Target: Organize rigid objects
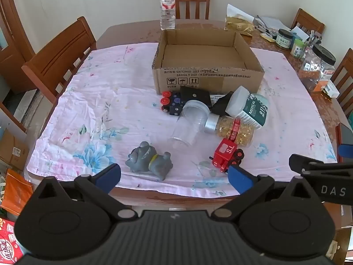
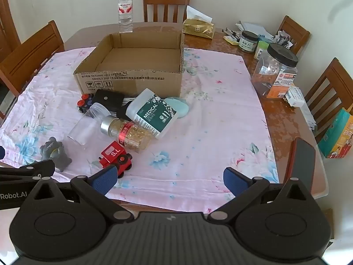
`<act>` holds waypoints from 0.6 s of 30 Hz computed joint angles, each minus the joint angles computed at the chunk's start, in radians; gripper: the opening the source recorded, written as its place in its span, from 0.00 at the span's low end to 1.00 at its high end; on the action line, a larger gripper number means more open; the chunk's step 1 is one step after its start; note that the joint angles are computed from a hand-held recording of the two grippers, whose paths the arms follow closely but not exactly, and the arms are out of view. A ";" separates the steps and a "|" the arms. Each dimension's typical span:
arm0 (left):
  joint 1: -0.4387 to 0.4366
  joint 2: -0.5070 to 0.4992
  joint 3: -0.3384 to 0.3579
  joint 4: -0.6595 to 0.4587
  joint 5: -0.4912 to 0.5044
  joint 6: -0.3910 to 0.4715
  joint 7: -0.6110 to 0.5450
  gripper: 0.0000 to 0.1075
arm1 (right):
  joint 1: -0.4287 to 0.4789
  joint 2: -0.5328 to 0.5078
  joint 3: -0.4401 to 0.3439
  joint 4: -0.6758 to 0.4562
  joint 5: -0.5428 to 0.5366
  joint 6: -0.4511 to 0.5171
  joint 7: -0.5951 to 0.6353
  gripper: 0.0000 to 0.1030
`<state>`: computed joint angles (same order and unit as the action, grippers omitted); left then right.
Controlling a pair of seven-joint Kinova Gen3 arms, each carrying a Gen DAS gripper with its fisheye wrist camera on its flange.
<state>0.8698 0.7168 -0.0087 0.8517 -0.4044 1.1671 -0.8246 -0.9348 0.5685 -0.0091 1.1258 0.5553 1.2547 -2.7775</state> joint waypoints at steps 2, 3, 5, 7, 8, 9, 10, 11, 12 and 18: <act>-0.007 -0.001 0.005 0.001 0.008 -0.004 -0.005 0.95 | -0.004 0.001 0.002 -0.002 0.004 0.001 -0.004 1.00; -0.007 -0.001 0.004 0.001 0.008 -0.005 -0.006 0.95 | -0.003 0.002 0.001 -0.004 0.004 0.004 -0.002 1.00; -0.011 -0.008 0.005 0.003 0.012 -0.002 -0.010 0.95 | -0.003 0.003 0.001 -0.007 0.002 0.005 -0.003 1.00; -0.016 -0.008 0.006 0.001 0.014 0.000 -0.016 0.95 | -0.003 0.004 0.001 -0.010 0.002 0.008 0.000 1.00; -0.020 -0.008 0.007 -0.002 0.017 0.002 -0.022 0.95 | -0.004 0.004 0.001 -0.011 0.002 0.008 -0.001 1.00; -0.021 -0.007 0.006 -0.003 0.018 0.003 -0.021 0.95 | -0.003 0.003 0.001 -0.010 0.001 0.007 -0.002 1.00; -0.004 -0.008 -0.002 0.008 0.006 -0.006 -0.005 0.95 | -0.003 0.002 -0.001 -0.003 0.003 0.007 -0.007 1.00; -0.004 -0.008 -0.002 0.010 0.004 -0.008 -0.003 0.95 | -0.006 0.006 0.001 -0.015 0.003 0.011 -0.002 1.00; -0.005 -0.009 -0.001 0.011 0.003 -0.009 -0.004 0.95 | -0.005 0.006 0.002 -0.015 0.002 0.011 -0.003 1.00; -0.001 -0.002 -0.001 -0.005 -0.004 0.001 -0.007 0.95 | -0.004 0.003 0.003 -0.012 0.003 0.010 -0.003 1.00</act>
<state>0.8693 0.7150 -0.0095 0.8471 -0.4086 1.1685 -0.8315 -0.9392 0.5718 -0.0062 1.1143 0.5579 1.2649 -2.7805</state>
